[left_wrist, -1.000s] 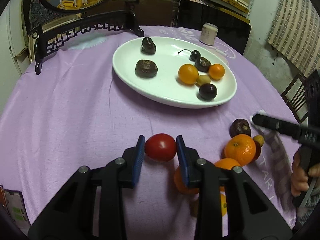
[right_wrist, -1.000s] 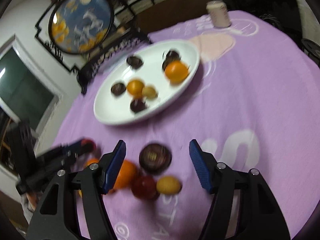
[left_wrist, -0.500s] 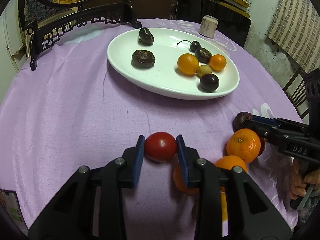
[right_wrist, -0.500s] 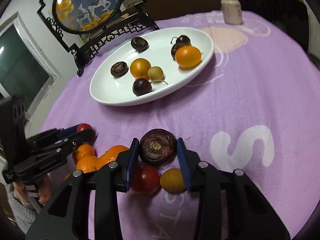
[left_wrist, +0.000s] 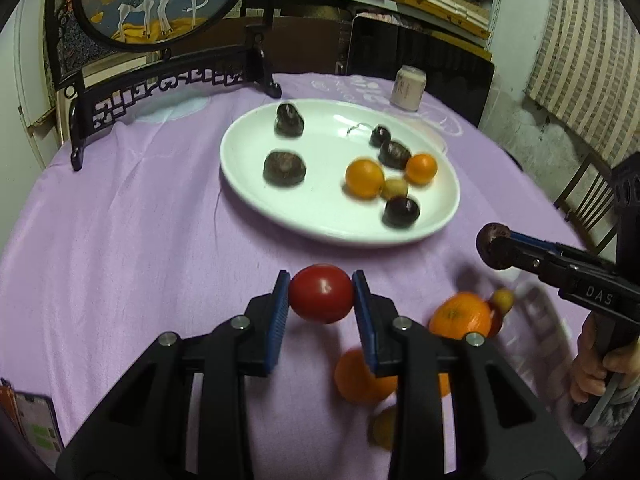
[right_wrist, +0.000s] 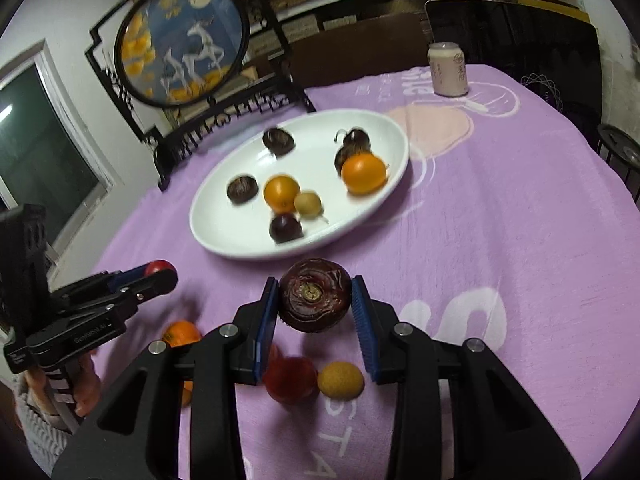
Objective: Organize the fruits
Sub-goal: 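Carry the tomato and mangosteen onto the white plate and open both grippers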
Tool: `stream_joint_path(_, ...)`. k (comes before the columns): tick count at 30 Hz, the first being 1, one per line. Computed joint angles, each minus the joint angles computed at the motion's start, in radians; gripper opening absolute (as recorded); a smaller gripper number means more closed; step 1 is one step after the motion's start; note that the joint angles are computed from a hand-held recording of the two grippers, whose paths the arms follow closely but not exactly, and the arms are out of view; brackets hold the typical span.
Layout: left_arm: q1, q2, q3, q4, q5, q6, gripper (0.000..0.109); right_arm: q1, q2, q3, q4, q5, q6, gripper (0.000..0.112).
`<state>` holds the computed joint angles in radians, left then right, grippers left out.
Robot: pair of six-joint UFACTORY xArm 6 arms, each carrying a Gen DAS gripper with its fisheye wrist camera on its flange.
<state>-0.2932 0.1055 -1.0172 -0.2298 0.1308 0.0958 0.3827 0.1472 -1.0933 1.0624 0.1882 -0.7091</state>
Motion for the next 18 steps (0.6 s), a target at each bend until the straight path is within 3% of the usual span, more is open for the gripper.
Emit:
stream_joint_path(6,0.010,0.117,-0.209,0.112,0.068,-0.097,0.032,-0.026,0.081,-0.150,-0.143,0.045,0.138,0.037)
stream_joint_path(9,0.013,0.197,-0.314,0.172,0.087,-0.175,0.032,-0.038,0.157,-0.253,-0.151,0.081,0.165,0.037)
stream_joint_path(11,0.019,0.226,-0.343,0.260,0.091,-0.281,0.045,-0.041,0.204,-0.302,-0.139,0.083,0.168,0.039)
stream_joint_path(12,0.024,0.236,-0.345,0.329,0.084,-0.363,0.064,-0.043,0.219,-0.310,-0.132,0.072,0.175,0.048)
stream_joint_path(13,0.026,0.239,-0.342,0.370,0.077,-0.402,0.066,-0.045,0.222,-0.310,-0.121,0.072,0.168,0.054)
stream_joint_path(18,0.027,0.214,-0.299,0.489,0.058,-0.469,0.067,-0.048,0.205,-0.289,-0.015,0.080,0.067,0.054)
